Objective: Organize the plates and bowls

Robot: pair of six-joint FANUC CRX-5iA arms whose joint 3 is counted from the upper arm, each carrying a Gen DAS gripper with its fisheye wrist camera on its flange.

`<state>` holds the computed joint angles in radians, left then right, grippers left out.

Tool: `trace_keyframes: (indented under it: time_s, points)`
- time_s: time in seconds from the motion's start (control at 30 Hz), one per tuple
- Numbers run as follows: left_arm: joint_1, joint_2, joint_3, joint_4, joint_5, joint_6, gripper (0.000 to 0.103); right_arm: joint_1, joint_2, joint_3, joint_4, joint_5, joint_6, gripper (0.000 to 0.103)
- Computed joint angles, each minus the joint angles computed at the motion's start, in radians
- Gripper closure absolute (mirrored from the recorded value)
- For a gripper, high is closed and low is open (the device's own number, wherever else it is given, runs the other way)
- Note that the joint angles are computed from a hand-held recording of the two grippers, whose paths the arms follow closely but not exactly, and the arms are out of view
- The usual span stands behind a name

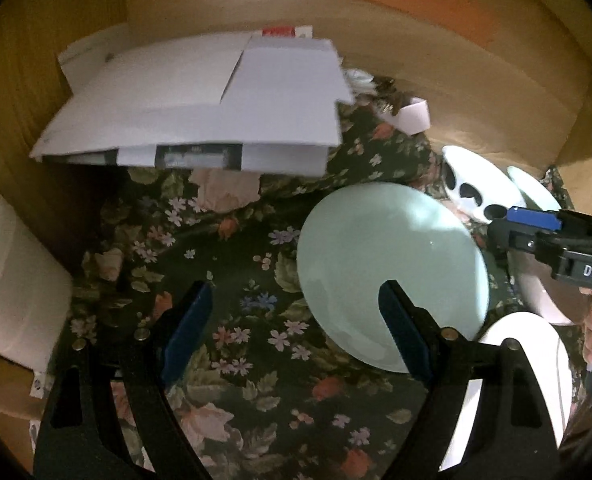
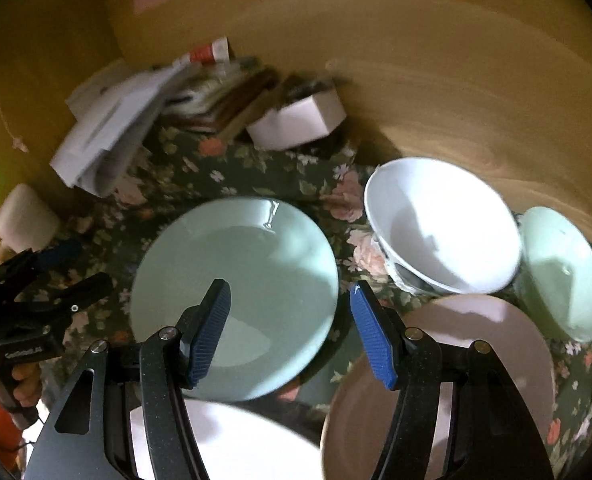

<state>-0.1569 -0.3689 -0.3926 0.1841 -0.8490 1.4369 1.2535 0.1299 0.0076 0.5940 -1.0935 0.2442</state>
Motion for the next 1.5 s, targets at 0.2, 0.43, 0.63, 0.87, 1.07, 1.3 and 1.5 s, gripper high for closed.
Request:
trace_keyframes:
  time_s: [0.2,0.43,0.63,0.87,1.07,1.3,1.5]
  points:
    - [0.021,0.04,-0.014,0.041,0.006,-0.044,0.028,-0.043,0.063,0.09,-0.101,-0.032,0.115,0.056]
    - [0.03,0.082,-0.021,0.093,0.004,-0.088,0.047,-0.078,0.139,0.192,-0.176,-0.112,0.204,0.065]
    - [0.02,0.119,-0.017,0.125,0.015,-0.123,0.056,-0.091,0.176,0.248,-0.192,-0.164,0.226,0.065]
    - [0.021,0.128,-0.025,0.158,0.024,-0.149,0.059,-0.1,0.25,0.352,-0.233,-0.246,0.291,0.065]
    - [0.072,0.101,-0.051,0.188,-0.004,-0.171,0.062,-0.09,0.258,0.378,-0.276,-0.213,0.311,0.065]
    - [0.125,0.064,-0.074,0.189,-0.045,-0.182,0.067,-0.069,0.264,0.377,-0.285,-0.139,0.272,0.065]
    - [0.132,0.068,-0.069,0.183,-0.059,-0.19,0.067,-0.042,0.239,0.314,-0.259,-0.042,0.184,0.065]
